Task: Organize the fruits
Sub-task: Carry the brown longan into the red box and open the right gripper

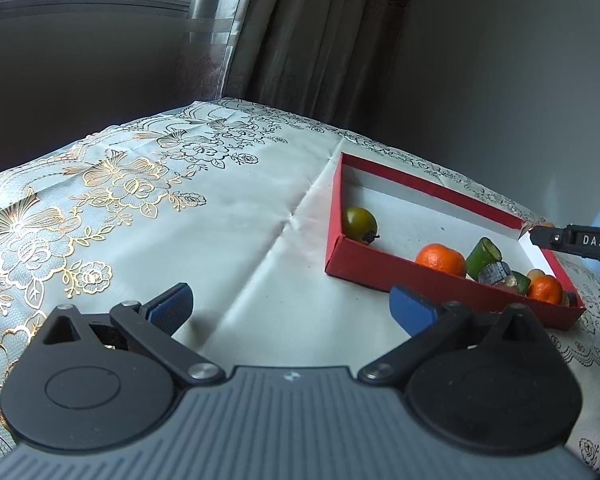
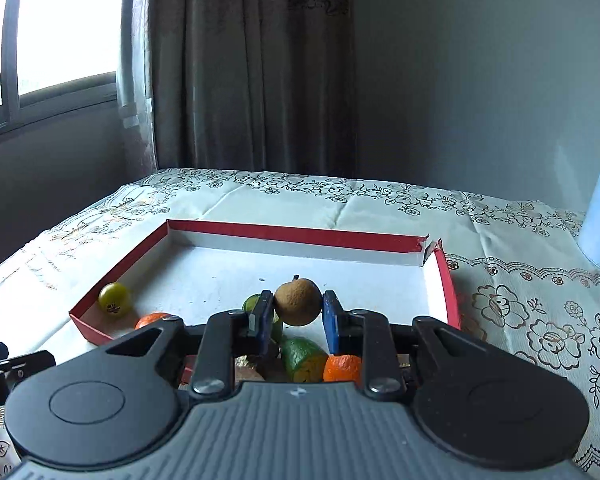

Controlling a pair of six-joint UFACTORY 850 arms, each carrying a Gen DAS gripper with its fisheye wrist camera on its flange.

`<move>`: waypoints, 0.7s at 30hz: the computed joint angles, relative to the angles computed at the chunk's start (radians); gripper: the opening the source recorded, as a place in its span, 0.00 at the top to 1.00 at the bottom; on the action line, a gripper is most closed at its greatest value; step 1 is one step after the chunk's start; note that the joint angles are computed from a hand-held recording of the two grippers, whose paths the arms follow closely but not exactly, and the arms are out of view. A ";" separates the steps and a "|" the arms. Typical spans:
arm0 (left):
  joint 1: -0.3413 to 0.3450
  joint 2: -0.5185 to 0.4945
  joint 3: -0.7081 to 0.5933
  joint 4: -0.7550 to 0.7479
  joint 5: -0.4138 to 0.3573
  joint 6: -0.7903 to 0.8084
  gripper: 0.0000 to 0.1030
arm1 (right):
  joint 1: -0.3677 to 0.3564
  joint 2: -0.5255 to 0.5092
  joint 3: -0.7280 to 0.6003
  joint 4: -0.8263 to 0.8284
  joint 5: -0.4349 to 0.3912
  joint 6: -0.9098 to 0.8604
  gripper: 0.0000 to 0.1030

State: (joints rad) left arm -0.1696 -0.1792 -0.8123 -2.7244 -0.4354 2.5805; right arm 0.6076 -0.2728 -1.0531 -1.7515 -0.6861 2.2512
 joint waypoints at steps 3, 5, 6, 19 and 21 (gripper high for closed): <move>-0.001 0.000 -0.001 0.001 0.002 0.002 0.00 | -0.040 -0.036 -0.041 0.039 0.039 -0.042 0.75; 0.000 -0.001 -0.001 0.003 0.002 0.000 0.00 | -0.057 -0.059 -0.063 0.064 0.041 -0.064 0.75; 0.000 -0.001 -0.001 0.005 0.003 -0.003 0.00 | -0.068 -0.067 -0.071 0.074 0.055 -0.069 0.75; -0.002 -0.001 -0.003 -0.015 0.012 0.014 0.00 | -0.089 -0.019 -0.008 0.017 0.091 0.063 0.75; -0.003 -0.001 -0.003 -0.027 0.015 0.027 0.00 | -0.058 0.022 0.048 -0.011 0.056 0.091 0.75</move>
